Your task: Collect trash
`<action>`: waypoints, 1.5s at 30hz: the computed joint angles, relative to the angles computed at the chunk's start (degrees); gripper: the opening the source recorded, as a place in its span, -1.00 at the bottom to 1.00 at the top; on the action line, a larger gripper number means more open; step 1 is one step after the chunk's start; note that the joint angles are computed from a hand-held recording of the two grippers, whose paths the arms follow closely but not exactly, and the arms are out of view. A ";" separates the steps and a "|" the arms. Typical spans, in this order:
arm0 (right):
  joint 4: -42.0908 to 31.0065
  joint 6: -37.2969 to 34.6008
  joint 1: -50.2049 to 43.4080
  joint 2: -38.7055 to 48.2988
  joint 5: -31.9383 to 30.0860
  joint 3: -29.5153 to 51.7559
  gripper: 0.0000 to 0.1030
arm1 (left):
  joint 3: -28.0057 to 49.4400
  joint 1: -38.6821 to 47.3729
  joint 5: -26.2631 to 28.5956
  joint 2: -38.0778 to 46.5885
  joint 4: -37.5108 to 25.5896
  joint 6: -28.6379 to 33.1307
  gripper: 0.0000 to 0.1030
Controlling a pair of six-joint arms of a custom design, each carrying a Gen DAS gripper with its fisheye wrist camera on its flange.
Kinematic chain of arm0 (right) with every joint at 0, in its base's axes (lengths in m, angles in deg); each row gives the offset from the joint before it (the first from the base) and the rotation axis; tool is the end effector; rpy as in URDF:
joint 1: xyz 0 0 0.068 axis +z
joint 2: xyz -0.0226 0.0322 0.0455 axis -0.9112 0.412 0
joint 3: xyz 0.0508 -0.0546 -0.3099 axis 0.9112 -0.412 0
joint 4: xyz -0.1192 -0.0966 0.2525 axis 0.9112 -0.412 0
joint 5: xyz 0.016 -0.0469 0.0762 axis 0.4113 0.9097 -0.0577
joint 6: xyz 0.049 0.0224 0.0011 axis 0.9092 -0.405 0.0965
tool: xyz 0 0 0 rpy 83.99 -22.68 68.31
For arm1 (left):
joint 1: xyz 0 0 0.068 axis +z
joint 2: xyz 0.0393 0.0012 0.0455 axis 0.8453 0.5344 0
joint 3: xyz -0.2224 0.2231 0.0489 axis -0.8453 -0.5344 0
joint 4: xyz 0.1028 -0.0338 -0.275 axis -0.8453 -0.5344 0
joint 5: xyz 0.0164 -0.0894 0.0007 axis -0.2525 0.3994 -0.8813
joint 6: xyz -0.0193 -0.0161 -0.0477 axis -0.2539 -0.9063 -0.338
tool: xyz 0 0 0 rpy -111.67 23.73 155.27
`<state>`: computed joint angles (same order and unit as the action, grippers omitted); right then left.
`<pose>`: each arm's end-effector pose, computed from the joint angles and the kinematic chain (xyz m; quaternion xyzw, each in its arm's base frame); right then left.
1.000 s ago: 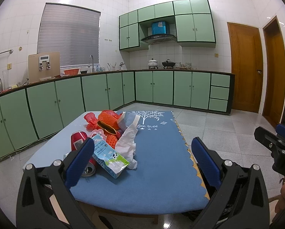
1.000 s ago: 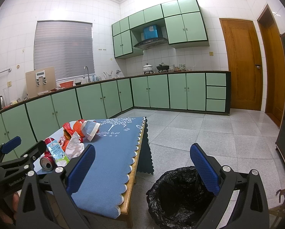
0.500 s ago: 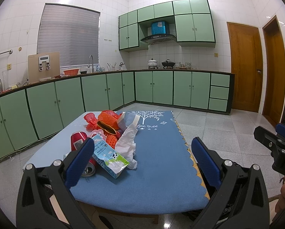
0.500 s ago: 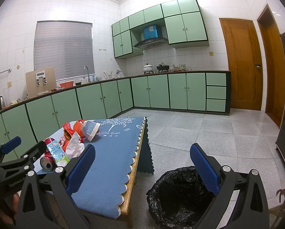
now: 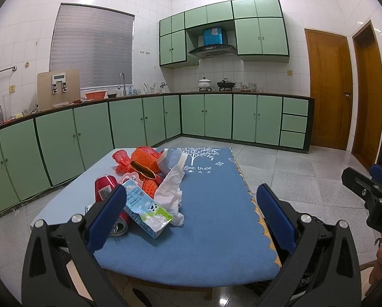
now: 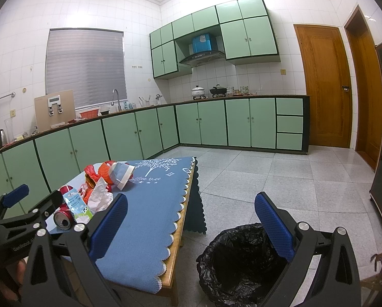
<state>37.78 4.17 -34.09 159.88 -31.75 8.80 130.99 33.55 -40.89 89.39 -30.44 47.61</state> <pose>0.2432 0.1163 0.2169 0.2246 0.7650 -0.0819 0.5980 0.3781 -0.1719 0.2391 0.2091 0.7762 -0.1304 0.5803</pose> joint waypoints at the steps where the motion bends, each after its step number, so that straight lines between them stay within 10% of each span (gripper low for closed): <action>1: 0.00 0.00 0.00 0.00 0.00 0.00 0.89 | -0.06 0.01 0.01 -0.05 0.03 0.02 0.91; 45: 1.11 -1.73 -2.98 4.07 -3.49 3.11 0.89 | 5.72 2.60 -0.67 4.04 -2.89 1.44 0.91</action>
